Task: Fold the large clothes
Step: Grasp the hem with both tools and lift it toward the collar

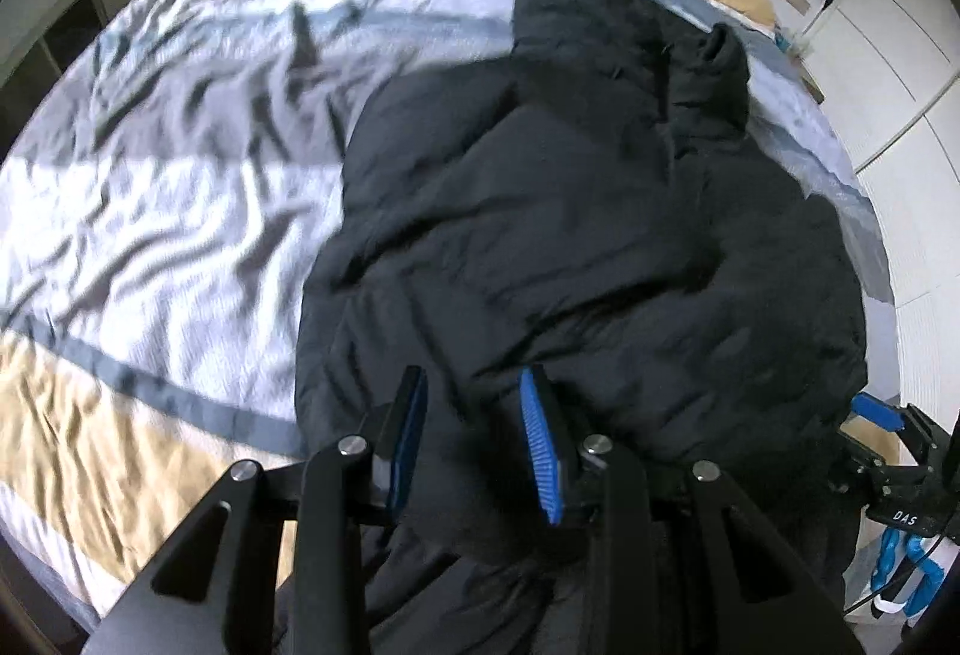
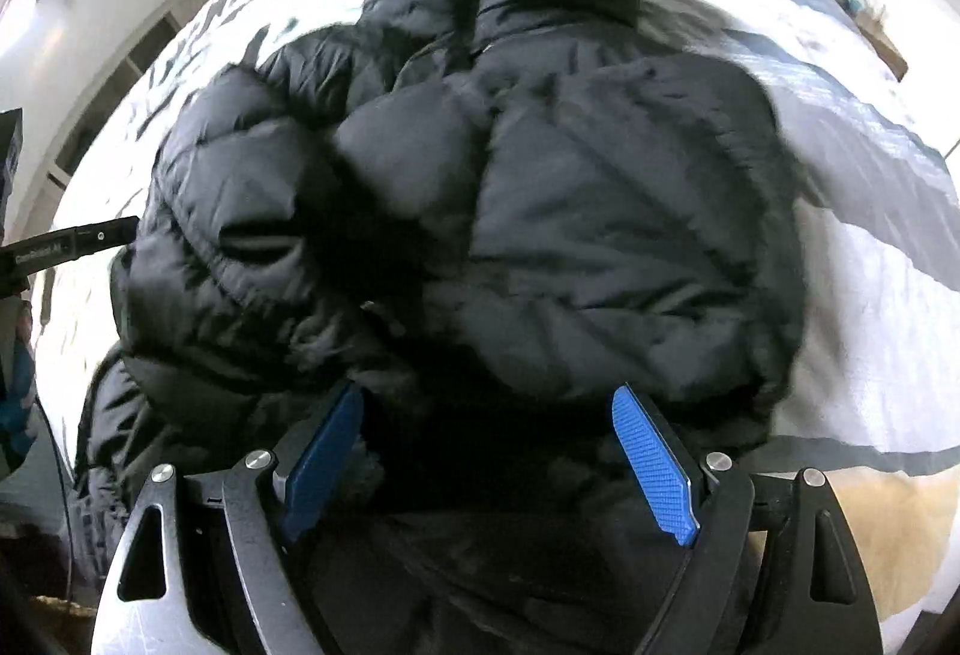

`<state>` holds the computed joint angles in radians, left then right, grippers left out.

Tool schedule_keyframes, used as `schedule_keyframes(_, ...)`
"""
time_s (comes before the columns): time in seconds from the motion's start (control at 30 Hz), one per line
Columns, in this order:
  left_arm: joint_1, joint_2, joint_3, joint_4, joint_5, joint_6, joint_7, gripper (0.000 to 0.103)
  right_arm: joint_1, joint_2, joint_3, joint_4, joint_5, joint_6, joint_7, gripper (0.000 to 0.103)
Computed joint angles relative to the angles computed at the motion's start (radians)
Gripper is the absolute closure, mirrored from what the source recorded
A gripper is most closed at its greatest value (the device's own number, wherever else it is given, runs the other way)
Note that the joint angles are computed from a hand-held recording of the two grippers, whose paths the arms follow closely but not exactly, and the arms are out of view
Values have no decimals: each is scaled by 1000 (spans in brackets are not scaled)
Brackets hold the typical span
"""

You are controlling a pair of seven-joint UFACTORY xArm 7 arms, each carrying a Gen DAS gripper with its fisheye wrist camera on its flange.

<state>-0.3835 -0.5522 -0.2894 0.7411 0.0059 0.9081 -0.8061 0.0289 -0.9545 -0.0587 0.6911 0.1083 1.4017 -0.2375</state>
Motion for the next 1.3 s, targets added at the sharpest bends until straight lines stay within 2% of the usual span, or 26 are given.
schedule_keyframes(0.23,35,186,-48,207,128,-6,-51,72,-41,74,-61,78,-11,-52,-45,19)
schedule_keyframes(0.4,34,274,-21,272,181,-41,-72,72,-66,144,-73,124,-8,-117,-58,19)
schedule_keyframes(0.5,36,332,21,314,171,-81,-38,72,-73,207,-74,152,-7,-172,-69,19)
schedule_keyframes(0.67,62,458,100,435,112,-156,89,72,-71,373,-73,243,14,-300,-91,19)
schedule_keyframes(0.8,98,593,151,559,14,-219,242,70,-53,533,-74,352,70,-390,-118,19)
schedule_keyframes(0.87,124,679,165,638,-67,-249,326,54,-46,629,-71,422,106,-428,-140,19)
schedule_keyframes(0.93,145,750,167,706,-123,-275,379,53,-44,713,-65,485,144,-450,-162,19)
schedule_keyframes(0.97,164,799,159,757,-173,-278,428,52,-48,751,-57,516,153,-460,-166,19)
schedule_keyframes(1.07,180,913,153,880,-213,-267,482,52,-59,878,-28,623,170,-490,-182,19)
schedule_keyframes(1.17,182,1061,156,1061,-207,-219,512,52,-82,1025,-7,768,248,-466,-191,18)
schedule_keyframes(1.3,183,1212,155,1254,-207,-187,523,52,-115,1182,35,933,273,-462,-161,17)
